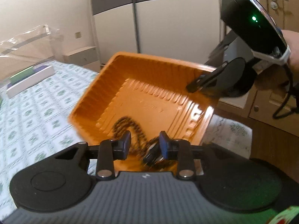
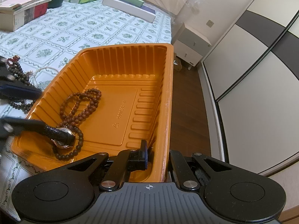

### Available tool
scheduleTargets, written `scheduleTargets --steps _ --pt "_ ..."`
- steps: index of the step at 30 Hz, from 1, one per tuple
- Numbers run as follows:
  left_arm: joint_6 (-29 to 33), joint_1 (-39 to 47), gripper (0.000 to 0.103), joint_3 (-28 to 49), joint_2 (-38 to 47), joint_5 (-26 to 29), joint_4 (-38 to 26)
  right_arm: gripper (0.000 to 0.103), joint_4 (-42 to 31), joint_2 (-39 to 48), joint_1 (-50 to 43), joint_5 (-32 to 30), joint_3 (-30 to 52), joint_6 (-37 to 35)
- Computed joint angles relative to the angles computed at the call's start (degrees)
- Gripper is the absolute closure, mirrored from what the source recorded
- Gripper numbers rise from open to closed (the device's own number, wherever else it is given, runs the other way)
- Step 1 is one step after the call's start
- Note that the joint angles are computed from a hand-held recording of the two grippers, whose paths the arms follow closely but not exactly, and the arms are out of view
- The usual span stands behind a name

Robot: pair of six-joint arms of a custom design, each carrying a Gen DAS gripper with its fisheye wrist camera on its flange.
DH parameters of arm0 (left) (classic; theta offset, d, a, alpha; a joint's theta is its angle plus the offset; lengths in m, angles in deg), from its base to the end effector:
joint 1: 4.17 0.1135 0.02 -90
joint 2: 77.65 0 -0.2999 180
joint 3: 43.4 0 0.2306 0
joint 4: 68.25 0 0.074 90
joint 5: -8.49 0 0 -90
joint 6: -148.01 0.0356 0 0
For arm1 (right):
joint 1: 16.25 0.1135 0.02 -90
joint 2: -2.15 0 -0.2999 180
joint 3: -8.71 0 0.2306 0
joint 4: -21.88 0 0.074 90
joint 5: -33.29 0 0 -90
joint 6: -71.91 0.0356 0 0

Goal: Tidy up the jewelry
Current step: 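Carry the watch with the left gripper into the orange tray and release, then move the left gripper back to the jewelry pile, then grasp the small gold earring with the left gripper and lift it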

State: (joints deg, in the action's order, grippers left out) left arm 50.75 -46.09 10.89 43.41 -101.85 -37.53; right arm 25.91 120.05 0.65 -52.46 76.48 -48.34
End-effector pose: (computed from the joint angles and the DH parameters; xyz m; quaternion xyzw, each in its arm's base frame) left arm 0.2706 -0.2263 0.0953 0.1848 0.8612 -0.0427 0.4715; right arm 0.3683 0.1091 0.1227 -0.3580 0.8551 -0.0776 0.3670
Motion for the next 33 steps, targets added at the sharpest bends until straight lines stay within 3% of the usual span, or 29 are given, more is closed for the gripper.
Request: scheduleTargets --steps 13,19,24,27,33 --pt "-13.3 3.0 0.071 -24.4 -5.5 -13.2 9.6 0.098 0.0 0.1 0.0 0.0 0.0 0.0" --pt "-17.1 7.0 0.071 -32.6 -1.5 -18.9 17.2 0.098 -0.3 0.0 -0.2 0.0 0.2 0.0" --pt "-18.2 14.6 0.072 -38.2 9.4 -17.0 33.2 0.098 -0.2 0.0 -0.3 -0.1 0.2 -0.1" --pt "-17.7 17.0 0.072 -39.0 13.7 -15.9 38.2 0.098 -0.3 0.0 -0.3 -0.1 0.3 0.0" --pt "-18.3 18.8 0.084 -36.8 14.7 -14.1 37.1 0.098 -0.3 0.0 -0.2 0.0 0.4 0.0"
